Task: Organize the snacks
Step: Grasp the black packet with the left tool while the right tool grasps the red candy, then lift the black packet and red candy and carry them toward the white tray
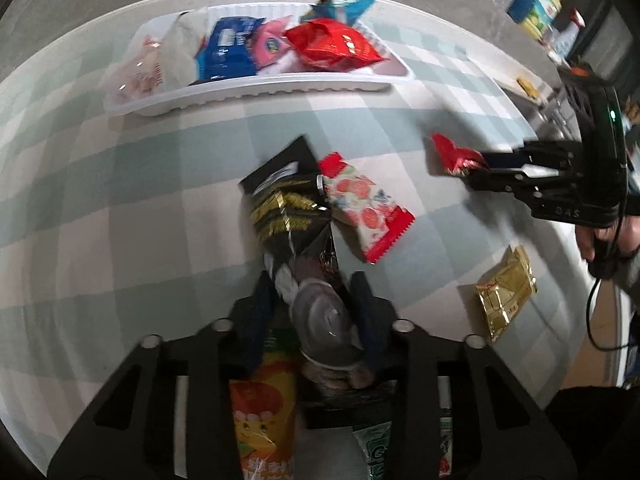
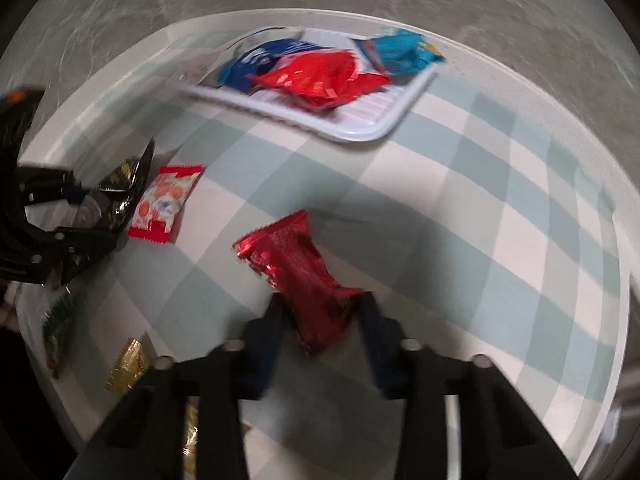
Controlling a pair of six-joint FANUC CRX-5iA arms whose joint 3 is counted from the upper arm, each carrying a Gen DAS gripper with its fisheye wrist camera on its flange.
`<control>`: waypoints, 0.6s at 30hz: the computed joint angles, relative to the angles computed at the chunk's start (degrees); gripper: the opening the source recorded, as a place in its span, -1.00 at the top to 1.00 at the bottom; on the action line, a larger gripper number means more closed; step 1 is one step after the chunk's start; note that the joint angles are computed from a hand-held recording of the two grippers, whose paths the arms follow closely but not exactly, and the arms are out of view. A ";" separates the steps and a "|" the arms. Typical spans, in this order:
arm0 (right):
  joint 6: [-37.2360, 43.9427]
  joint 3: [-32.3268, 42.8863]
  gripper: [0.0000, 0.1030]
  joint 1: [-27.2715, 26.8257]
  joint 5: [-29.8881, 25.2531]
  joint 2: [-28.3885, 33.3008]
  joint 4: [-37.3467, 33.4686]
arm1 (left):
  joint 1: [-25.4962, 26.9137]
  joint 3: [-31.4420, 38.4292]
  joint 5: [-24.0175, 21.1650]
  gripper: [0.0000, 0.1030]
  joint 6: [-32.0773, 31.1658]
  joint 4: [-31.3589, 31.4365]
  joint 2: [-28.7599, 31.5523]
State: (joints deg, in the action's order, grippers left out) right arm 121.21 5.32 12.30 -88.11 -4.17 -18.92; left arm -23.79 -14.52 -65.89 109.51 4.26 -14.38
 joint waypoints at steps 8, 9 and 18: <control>-6.35 5.48 0.64 -8.48 -8.62 4.16 -11.79 | 2.90 -2.47 1.19 0.56 -1.43 3.25 -2.39; -7.23 5.90 0.64 -9.45 -9.35 4.47 -13.30 | 3.17 -2.72 1.39 0.56 -1.73 3.66 -2.67; -9.38 5.65 0.82 -9.89 -10.07 3.76 -15.30 | 4.26 -3.61 1.86 0.59 -3.00 5.37 -3.79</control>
